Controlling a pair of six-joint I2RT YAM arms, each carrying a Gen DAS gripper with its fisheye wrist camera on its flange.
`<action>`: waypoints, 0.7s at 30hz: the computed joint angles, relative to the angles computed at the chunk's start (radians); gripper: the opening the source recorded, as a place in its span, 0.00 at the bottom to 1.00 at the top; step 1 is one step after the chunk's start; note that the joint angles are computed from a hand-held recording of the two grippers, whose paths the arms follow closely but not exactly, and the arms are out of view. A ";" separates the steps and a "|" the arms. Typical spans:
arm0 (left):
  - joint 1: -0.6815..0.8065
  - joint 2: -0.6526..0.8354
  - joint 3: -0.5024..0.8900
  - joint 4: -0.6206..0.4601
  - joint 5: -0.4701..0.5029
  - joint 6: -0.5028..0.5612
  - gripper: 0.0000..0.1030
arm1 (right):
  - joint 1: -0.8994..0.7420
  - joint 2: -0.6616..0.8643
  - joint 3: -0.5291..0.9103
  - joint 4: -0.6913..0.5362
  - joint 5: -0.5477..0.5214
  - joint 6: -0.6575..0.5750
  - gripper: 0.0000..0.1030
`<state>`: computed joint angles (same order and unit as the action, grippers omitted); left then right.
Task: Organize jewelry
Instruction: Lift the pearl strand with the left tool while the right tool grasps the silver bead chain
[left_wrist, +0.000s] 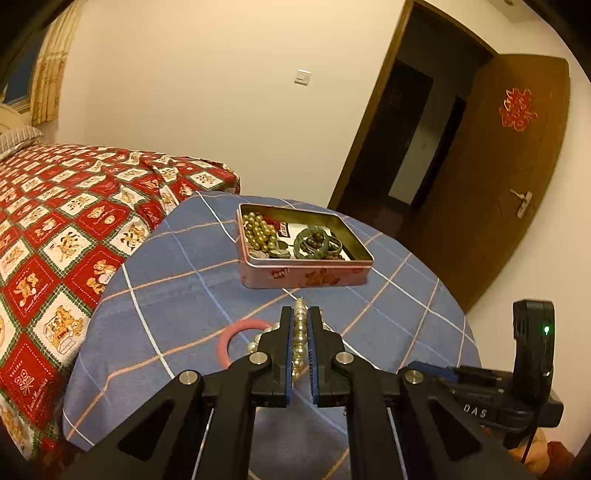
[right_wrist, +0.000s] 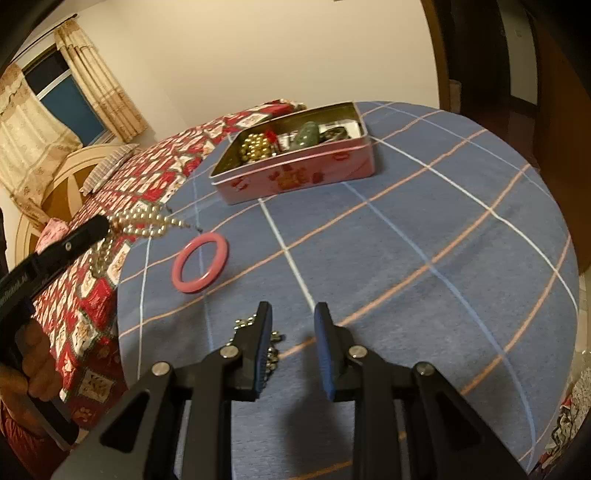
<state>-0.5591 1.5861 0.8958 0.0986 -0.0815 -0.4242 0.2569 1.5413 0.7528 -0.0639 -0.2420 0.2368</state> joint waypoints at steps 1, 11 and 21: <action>0.003 -0.004 -0.003 0.003 0.001 -0.001 0.05 | 0.004 0.003 0.002 0.002 -0.001 -0.001 0.28; 0.005 -0.011 -0.011 0.016 0.008 -0.006 0.05 | 0.036 0.021 0.015 -0.014 0.007 -0.019 0.28; 0.007 -0.020 -0.016 0.008 -0.003 -0.006 0.05 | 0.058 0.050 0.029 -0.032 0.007 -0.029 0.28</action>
<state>-0.5520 1.5660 0.8802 0.1070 -0.0843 -0.4306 0.3148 1.5917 0.7816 -0.0960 -0.2354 0.2081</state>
